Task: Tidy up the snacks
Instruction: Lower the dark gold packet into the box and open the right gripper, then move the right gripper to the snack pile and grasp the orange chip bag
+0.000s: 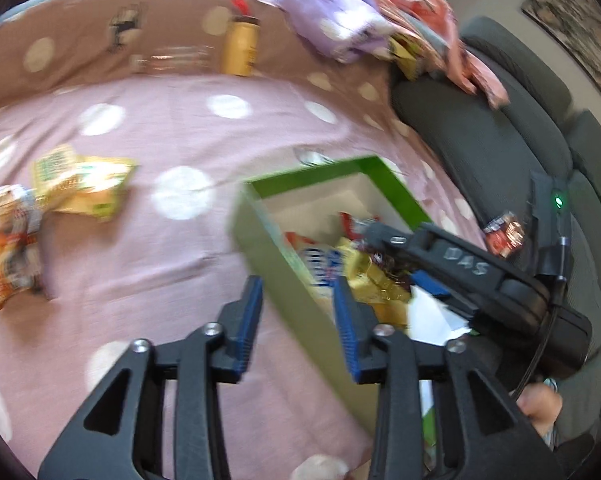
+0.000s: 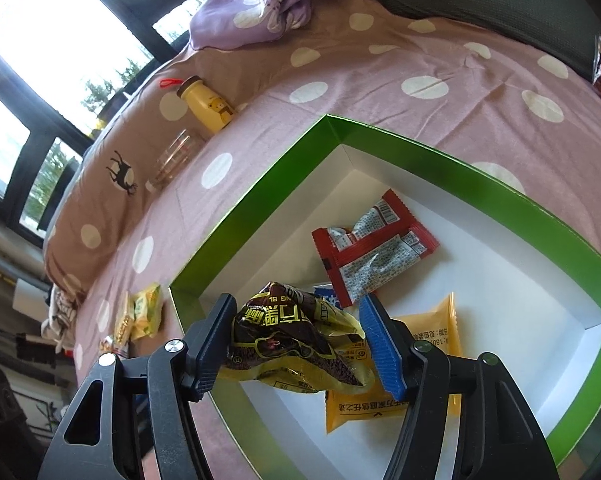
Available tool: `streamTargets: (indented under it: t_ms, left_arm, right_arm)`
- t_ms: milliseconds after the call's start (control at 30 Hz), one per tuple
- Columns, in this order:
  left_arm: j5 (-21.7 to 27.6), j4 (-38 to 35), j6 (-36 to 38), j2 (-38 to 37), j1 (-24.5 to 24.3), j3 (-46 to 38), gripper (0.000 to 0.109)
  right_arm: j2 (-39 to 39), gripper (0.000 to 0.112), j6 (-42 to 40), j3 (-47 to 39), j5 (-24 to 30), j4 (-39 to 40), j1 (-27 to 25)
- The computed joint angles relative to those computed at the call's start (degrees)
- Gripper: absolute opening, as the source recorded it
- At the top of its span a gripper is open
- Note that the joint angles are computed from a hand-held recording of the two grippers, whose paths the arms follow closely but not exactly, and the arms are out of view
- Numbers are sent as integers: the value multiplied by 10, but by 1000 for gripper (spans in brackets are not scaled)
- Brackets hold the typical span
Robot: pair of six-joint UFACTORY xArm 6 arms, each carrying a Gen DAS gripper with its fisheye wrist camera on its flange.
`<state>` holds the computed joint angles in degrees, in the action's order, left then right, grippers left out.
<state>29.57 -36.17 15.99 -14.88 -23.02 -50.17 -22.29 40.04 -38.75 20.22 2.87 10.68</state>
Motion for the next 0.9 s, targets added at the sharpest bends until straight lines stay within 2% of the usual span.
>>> streamTargets:
  t_ms: [67, 133, 233, 267, 367, 500, 633, 700, 800, 900]
  left_arm:
    - [-8, 42, -30, -27, 24, 23, 60]
    - [-8, 79, -59, -48, 50, 39, 70]
    - [-7, 133, -101, -78, 105, 65, 73]
    - [-11, 138, -108, -86, 123, 73, 78]
    - [-48, 108, -106, -97, 168, 98, 86]
    - [-52, 65, -90, -63, 212, 86, 86]
    - [-46, 41, -73, -23, 233, 67, 87]
    - [-39, 14, -43, -2, 238, 55, 87]
    - [-26, -14, 2, 24, 247, 39, 87]
    - [-39, -31, 20, 40, 251, 38, 87]
  right_arm:
    - [-8, 70, 0, 2, -9, -10, 7]
    - [-16, 76, 9, 2, -17, -24, 15]
    - [-20, 78, 29, -7, -20, -55, 33]
    - [-18, 78, 25, -11, -24, -56, 41]
    - [-1, 84, -44, -28, -54, 4, 79]
    - [47, 86, -136, -76, -64, 87, 134]
    - [119, 87, -220, -148, -56, 167, 176]
    - [172, 87, -288, -210, -23, 236, 192]
    - [246, 87, -344, -294, 21, 294, 203]
    - [319, 87, -333, -371, 63, 282, 210]
